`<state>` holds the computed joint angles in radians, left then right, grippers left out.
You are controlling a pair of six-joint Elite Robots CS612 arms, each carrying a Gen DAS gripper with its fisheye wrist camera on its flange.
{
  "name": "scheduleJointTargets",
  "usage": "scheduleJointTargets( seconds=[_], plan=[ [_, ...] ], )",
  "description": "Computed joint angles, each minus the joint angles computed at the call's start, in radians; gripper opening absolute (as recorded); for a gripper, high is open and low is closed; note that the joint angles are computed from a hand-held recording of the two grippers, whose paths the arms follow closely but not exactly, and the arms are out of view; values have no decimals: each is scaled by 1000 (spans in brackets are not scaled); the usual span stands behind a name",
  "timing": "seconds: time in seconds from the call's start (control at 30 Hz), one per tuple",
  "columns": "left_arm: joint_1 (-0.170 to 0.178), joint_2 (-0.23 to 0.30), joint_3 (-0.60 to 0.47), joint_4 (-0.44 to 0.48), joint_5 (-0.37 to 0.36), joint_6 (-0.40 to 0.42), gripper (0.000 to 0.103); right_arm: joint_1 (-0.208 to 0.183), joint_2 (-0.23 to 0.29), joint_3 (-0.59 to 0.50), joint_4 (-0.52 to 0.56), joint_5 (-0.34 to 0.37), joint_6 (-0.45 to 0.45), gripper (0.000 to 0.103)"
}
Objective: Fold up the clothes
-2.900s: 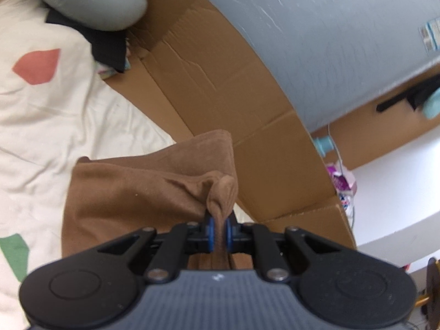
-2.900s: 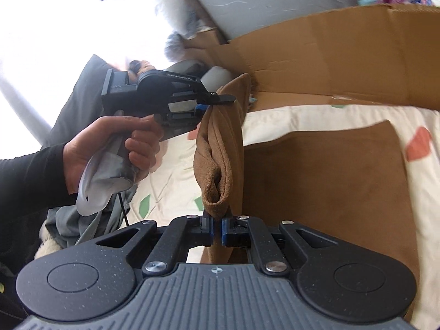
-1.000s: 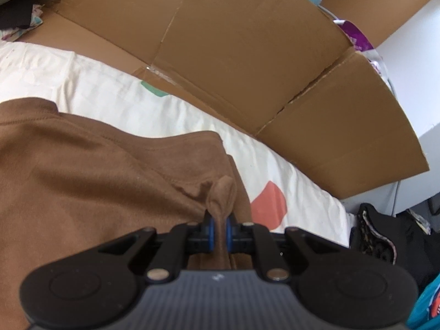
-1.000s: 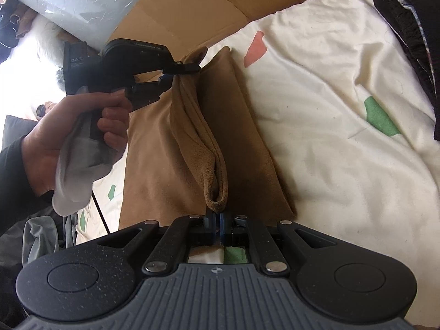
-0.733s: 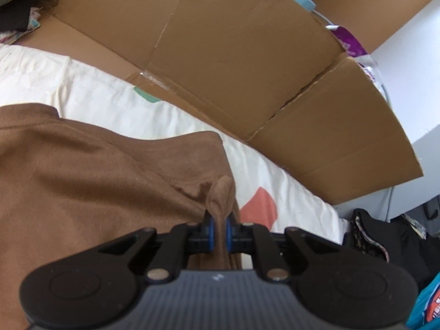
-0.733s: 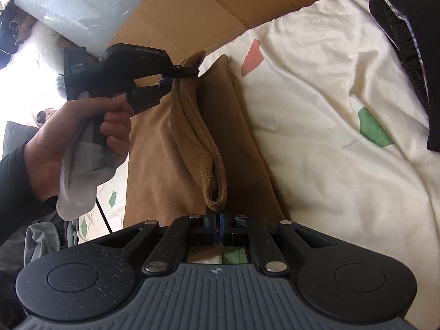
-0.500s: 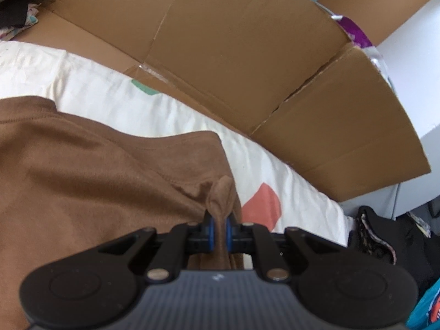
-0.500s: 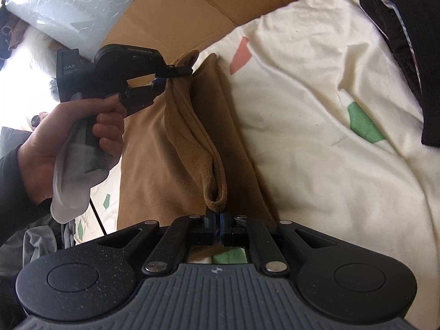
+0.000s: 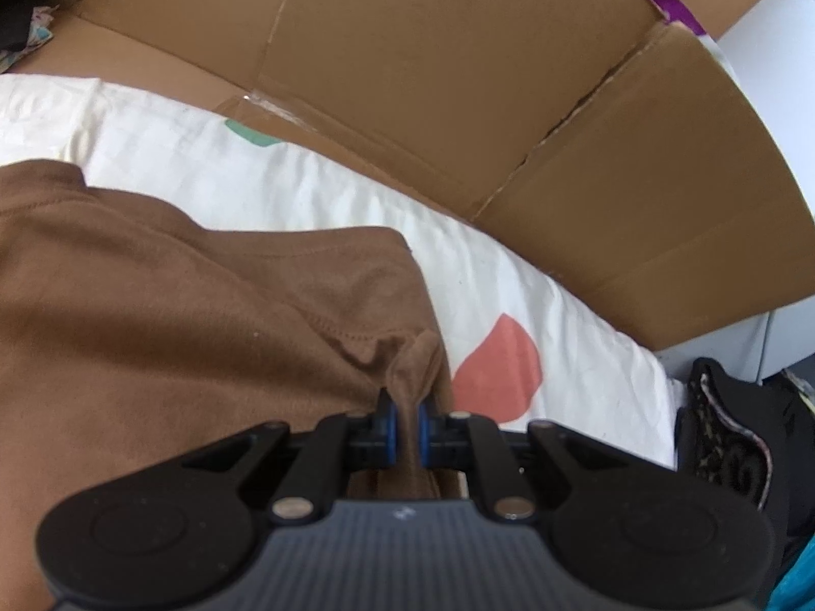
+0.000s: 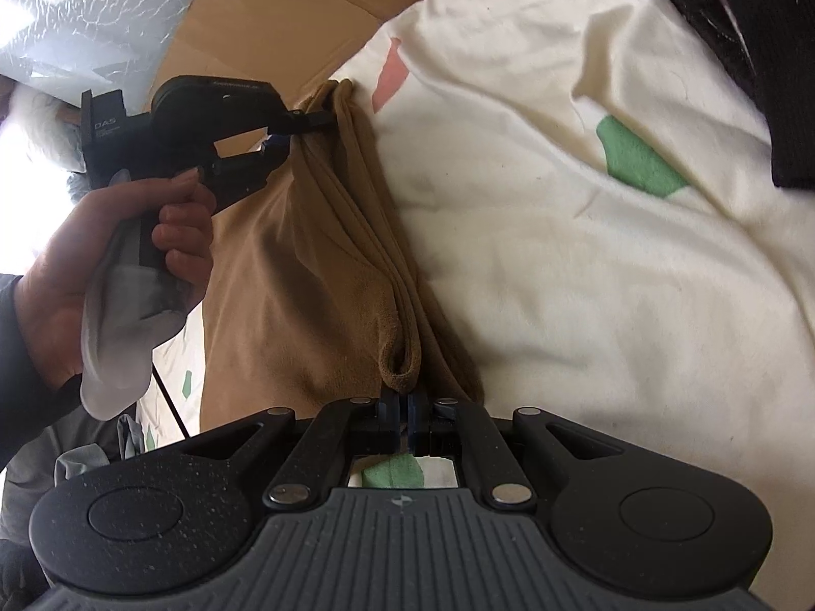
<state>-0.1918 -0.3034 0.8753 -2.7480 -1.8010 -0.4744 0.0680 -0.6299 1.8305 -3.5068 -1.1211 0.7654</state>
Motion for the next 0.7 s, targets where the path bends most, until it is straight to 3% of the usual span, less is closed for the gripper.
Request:
scheduleJointTargets(
  seconds=[0.23, 0.3, 0.37, 0.43, 0.57, 0.7],
  plan=[
    [-1, -3, 2, 5, -9, 35, 11, -2, -7, 2, 14, 16, -1, 0],
    [3, -1, -4, 3, -37, 38, 19, -2, -9, 4, 24, 18, -14, 0],
    [8, 0, -11, -2, -69, 41, 37, -1, -7, 4, 27, 13, -9, 0],
    [13, 2, -19, -5, -102, 43, 39, 0, -1, 1, 26, 9, 3, 0],
    [24, -22, 4, -10, -138, 144, 40, 1, 0, 0, 26, 9, 5, 0],
    [26, -61, 51, 31, -124, 309, 38, -4, -1, 0, 30, 17, 9, 0]
  ],
)
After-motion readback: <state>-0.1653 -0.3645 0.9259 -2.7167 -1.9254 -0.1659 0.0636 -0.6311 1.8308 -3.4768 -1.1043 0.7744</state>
